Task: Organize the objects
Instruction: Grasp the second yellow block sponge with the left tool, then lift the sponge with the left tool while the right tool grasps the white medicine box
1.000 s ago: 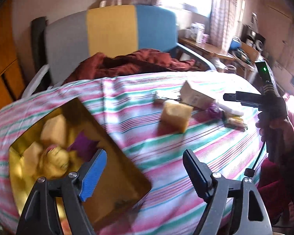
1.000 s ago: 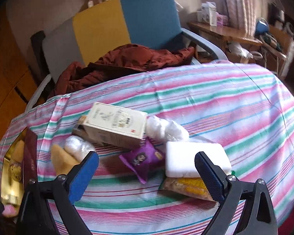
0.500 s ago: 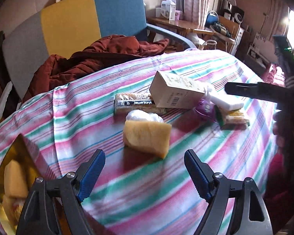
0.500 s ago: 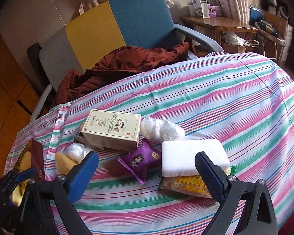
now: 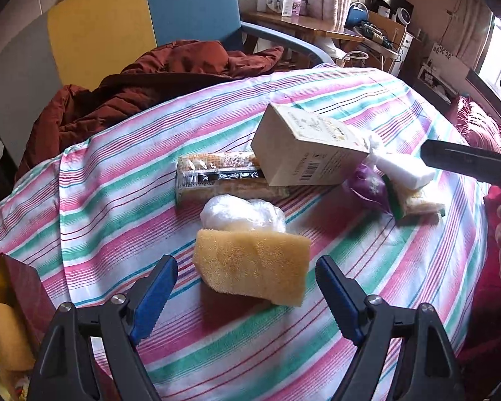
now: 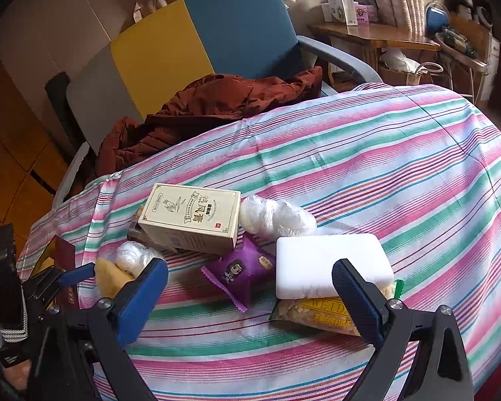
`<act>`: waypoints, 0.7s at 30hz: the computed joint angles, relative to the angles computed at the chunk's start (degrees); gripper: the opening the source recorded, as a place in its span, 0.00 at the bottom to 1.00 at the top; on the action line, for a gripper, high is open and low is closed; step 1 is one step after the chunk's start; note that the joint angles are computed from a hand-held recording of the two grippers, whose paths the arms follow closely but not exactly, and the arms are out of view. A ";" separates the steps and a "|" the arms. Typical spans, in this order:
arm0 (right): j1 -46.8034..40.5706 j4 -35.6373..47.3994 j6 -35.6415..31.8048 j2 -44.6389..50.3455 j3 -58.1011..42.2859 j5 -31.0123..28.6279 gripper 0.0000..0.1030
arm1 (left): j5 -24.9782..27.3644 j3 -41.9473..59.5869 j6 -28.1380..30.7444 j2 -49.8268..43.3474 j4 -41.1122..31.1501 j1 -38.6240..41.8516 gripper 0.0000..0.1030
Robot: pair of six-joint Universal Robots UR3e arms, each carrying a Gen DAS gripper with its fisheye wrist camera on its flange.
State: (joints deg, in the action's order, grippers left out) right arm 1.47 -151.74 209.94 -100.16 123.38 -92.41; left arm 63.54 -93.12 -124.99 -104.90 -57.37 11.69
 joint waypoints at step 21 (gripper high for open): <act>2.77 4.84 -4.91 5.27 -6.35 1.07 0.96 | -7.91 -4.97 6.74 10.37 -13.80 10.58 0.62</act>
State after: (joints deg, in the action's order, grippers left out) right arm 4.24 -146.90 205.03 -94.89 117.03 -91.33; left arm 55.63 -98.10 -118.25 -94.53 -71.18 22.27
